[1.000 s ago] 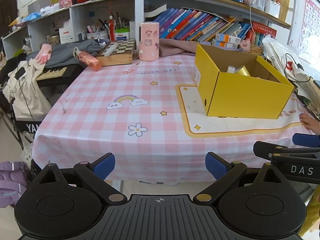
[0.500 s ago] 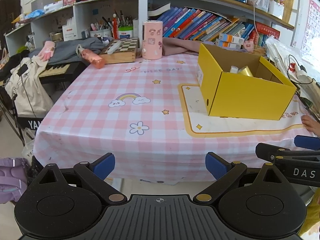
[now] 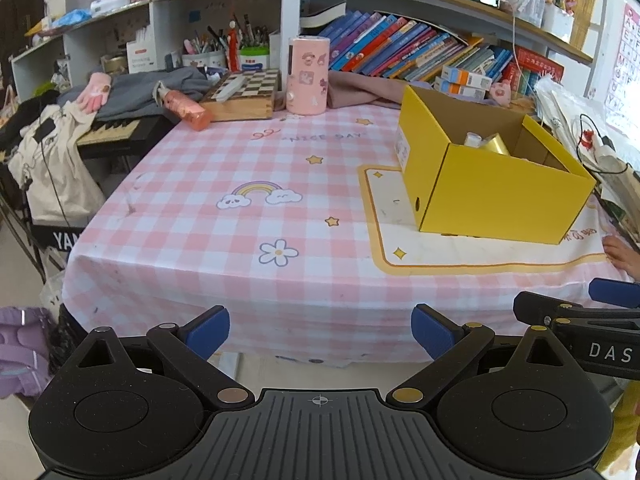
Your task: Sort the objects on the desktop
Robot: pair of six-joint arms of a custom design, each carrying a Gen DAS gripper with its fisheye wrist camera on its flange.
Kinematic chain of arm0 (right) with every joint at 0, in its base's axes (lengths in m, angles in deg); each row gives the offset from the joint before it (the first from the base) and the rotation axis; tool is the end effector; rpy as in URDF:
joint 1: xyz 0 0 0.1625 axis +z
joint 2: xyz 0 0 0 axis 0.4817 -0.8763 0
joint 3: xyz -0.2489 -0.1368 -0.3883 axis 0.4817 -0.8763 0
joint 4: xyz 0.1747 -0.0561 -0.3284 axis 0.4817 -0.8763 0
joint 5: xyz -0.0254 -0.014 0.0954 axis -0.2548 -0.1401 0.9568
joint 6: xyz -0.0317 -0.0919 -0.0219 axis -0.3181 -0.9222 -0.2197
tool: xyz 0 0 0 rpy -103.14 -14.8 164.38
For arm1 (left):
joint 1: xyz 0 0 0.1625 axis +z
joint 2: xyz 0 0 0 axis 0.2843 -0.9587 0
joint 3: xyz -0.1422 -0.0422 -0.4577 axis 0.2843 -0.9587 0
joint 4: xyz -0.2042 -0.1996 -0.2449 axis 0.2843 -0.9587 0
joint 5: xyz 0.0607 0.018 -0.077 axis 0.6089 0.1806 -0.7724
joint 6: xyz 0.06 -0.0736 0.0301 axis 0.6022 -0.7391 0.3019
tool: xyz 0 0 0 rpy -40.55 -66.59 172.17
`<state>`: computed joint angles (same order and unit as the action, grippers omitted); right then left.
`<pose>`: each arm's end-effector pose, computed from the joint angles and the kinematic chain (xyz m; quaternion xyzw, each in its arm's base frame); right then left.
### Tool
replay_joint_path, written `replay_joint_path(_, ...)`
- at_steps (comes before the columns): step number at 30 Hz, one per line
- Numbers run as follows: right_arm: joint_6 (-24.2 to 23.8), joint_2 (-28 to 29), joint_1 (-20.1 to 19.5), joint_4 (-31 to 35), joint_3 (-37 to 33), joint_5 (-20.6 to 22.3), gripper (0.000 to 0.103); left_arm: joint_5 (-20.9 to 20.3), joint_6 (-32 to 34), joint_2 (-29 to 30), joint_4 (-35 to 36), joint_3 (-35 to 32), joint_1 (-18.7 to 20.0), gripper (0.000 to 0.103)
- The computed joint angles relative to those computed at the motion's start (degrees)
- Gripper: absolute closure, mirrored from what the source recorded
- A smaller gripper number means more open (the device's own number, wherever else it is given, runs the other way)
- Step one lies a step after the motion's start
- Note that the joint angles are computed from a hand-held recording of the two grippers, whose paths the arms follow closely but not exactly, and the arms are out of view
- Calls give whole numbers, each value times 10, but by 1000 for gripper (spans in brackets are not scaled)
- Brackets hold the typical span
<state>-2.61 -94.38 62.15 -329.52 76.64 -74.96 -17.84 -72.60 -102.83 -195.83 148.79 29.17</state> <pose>0.0852 -0.4652 0.1700 0.0717 -0.8365 0.4048 0.3622 -0.2265 -0.5215 0.0244 0.2621 0.8773 -0.2975 0.2706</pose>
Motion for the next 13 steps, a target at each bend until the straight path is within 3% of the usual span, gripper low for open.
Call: replay_joint_path(13, 6, -1, 0, 21, -9, -2, 10, 1, -1, 0, 0, -4, 4, 4)
